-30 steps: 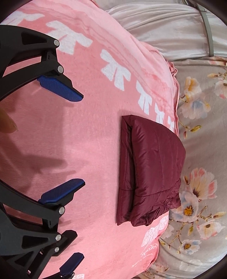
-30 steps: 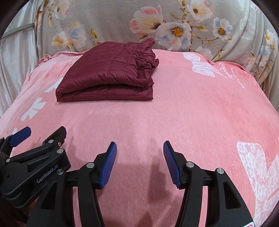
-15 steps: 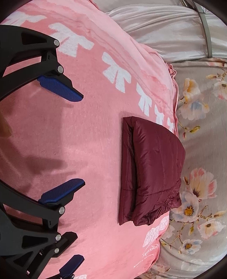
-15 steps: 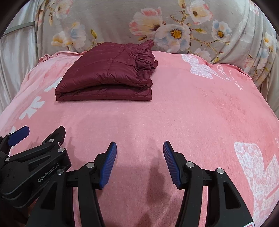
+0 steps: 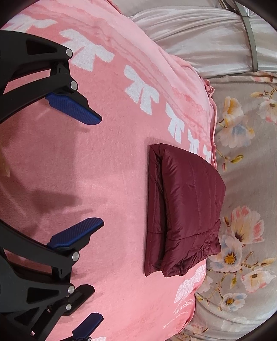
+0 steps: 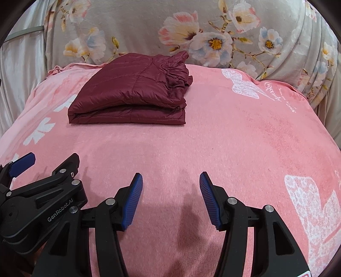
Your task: Fold large clothes
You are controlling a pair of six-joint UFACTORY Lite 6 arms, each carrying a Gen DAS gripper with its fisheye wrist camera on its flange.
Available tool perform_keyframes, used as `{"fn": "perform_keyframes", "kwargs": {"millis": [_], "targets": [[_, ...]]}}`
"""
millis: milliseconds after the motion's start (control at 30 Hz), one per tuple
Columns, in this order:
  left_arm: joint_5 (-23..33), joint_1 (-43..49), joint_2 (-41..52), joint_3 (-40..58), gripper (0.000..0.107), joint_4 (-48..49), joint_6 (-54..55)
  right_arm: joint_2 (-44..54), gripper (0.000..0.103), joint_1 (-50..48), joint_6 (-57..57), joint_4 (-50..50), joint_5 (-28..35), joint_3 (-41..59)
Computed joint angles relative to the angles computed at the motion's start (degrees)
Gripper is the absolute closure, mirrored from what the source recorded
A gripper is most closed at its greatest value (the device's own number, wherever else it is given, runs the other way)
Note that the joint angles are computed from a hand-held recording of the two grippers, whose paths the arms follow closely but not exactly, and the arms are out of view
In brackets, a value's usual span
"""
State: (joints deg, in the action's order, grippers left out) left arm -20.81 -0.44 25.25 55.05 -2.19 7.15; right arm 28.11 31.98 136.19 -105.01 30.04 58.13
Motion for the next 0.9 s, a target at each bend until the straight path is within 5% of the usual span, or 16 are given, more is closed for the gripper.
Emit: {"fn": "perform_keyframes", "kwargs": {"millis": [900], "targets": [[0.33, -0.23, -0.69, -0.67, 0.022, -1.14, 0.00, 0.20, 0.048, 0.89, -1.88, 1.83, 0.95, 0.36]]}}
